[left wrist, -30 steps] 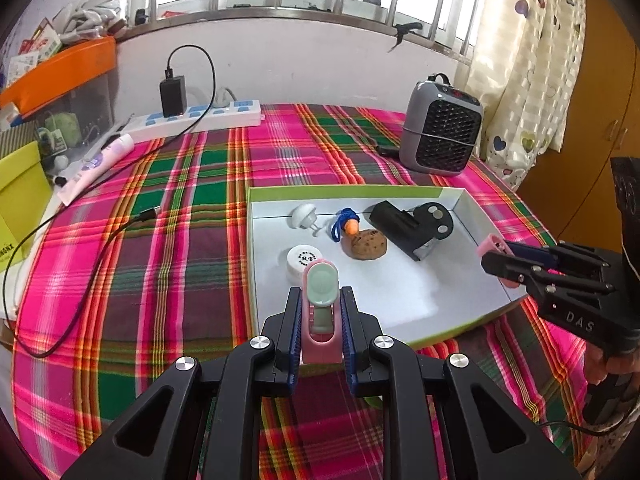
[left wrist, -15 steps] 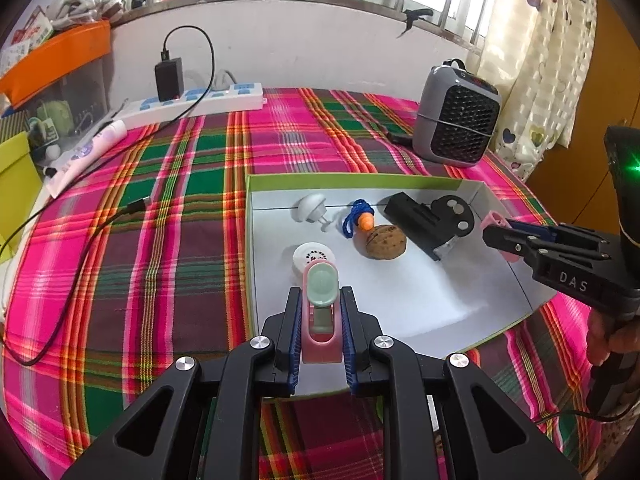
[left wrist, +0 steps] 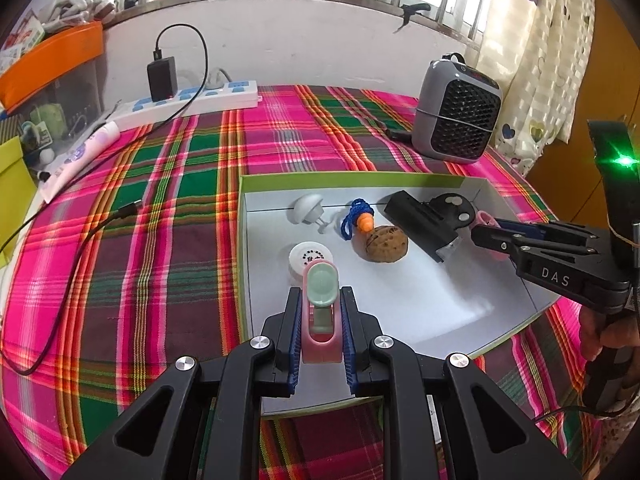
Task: Organize objects
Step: 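Carry the pink clip and pink loop holder with both tools over the box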
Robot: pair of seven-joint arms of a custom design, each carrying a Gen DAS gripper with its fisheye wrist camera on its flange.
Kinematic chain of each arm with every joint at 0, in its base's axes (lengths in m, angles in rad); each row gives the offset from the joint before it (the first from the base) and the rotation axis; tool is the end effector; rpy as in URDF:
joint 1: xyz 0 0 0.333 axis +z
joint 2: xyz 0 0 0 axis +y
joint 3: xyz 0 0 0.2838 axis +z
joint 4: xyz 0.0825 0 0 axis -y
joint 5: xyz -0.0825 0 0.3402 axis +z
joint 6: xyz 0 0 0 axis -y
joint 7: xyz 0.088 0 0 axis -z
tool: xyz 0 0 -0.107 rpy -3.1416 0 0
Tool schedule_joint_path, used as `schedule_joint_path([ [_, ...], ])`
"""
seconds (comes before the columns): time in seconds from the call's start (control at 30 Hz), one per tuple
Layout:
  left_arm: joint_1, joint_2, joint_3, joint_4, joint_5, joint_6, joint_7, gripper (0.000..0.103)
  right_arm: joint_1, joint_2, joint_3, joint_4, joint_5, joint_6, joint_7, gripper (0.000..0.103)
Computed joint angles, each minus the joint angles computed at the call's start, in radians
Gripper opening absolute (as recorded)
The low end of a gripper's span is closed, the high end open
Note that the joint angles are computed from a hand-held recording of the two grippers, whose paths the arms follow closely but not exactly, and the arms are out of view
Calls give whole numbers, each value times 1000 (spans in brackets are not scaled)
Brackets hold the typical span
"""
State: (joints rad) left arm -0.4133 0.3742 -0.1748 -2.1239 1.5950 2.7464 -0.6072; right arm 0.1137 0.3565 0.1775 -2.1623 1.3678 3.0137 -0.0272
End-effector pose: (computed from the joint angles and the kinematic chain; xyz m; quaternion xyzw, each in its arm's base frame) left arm 0.4194 -0.3272 0.2431 -0.7134 0.6062 -0.2762 0.2175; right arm 0.5210 0.0798 0.2537 -0.8255 0.4720 -0.1399 0.2760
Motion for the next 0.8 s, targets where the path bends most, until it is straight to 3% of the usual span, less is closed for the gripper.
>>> schedule_joint_path([
  [0.37, -2, 14, 1, 9, 5, 7, 9, 16, -1, 10, 6, 4, -13, -3, -1, 24],
  [0.8, -19, 23, 9, 20, -81, 1, 111, 16, -1, 15, 13, 5, -1, 6, -19, 24],
])
